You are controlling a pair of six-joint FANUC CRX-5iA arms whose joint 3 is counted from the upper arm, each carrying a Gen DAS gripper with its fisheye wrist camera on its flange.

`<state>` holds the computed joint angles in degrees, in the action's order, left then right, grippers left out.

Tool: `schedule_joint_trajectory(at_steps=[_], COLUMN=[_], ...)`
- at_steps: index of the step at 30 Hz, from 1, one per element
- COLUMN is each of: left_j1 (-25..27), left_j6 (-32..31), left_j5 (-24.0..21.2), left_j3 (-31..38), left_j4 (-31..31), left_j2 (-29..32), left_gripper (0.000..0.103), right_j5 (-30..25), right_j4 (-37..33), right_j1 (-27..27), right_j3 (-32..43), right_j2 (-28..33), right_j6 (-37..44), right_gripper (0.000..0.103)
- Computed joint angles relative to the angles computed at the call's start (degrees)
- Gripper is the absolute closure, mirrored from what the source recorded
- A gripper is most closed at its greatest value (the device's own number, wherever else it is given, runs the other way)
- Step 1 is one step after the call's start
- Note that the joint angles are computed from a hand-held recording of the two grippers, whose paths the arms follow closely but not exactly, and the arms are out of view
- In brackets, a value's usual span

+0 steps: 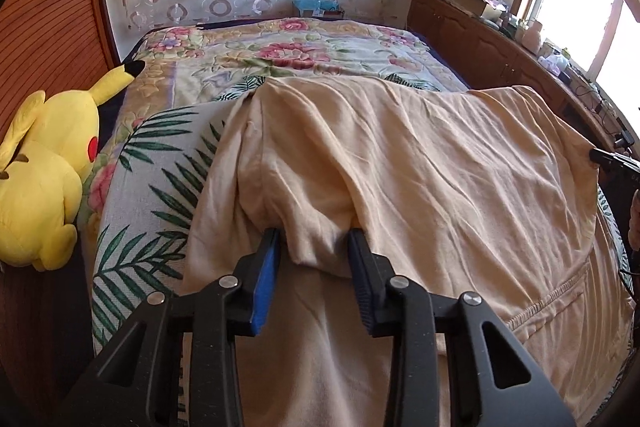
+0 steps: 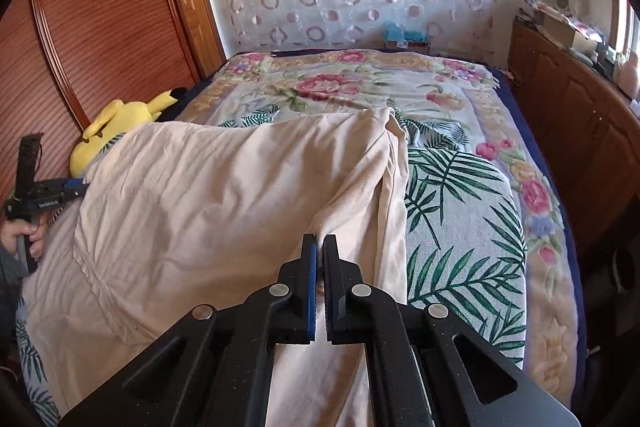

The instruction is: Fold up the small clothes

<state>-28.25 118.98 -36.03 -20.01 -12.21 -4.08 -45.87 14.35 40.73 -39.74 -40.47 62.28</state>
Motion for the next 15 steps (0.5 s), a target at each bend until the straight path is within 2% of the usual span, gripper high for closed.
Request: schedule_joint_trajectory(at_steps=[1,4,11,15], left_j1=[-0.15,-0.23,-4.2,-6.53], left_j6=[0.08,1.33,12.52,16.76], left_j5=[-0.13,0.8,-2.01,-4.17], left_j3=[0.21,-0.44,-0.46,-1.17], left_j4=[-0.21,-0.65,-10.83,-14.48], left_j2=[0.14,-1.21,-7.86,-11.4], left_gripper=[0.094,0.097,0.099,0.099], right_j5=[0.48,0.66,-0.44,-4.12], right_j4=[0.0,1.11,7.41,14.55], right_j1=[-0.1,0.74,5.65,12.31], right_j3=[-0.43,-1.26,-3.69,-6.7], right_j2=[-0.22,-1.24,-7.39,-13.38], right_j6=[-0.22,-2.31,-9.2,-16.83], right_gripper=[0.1,0.101,0.101,0.101])
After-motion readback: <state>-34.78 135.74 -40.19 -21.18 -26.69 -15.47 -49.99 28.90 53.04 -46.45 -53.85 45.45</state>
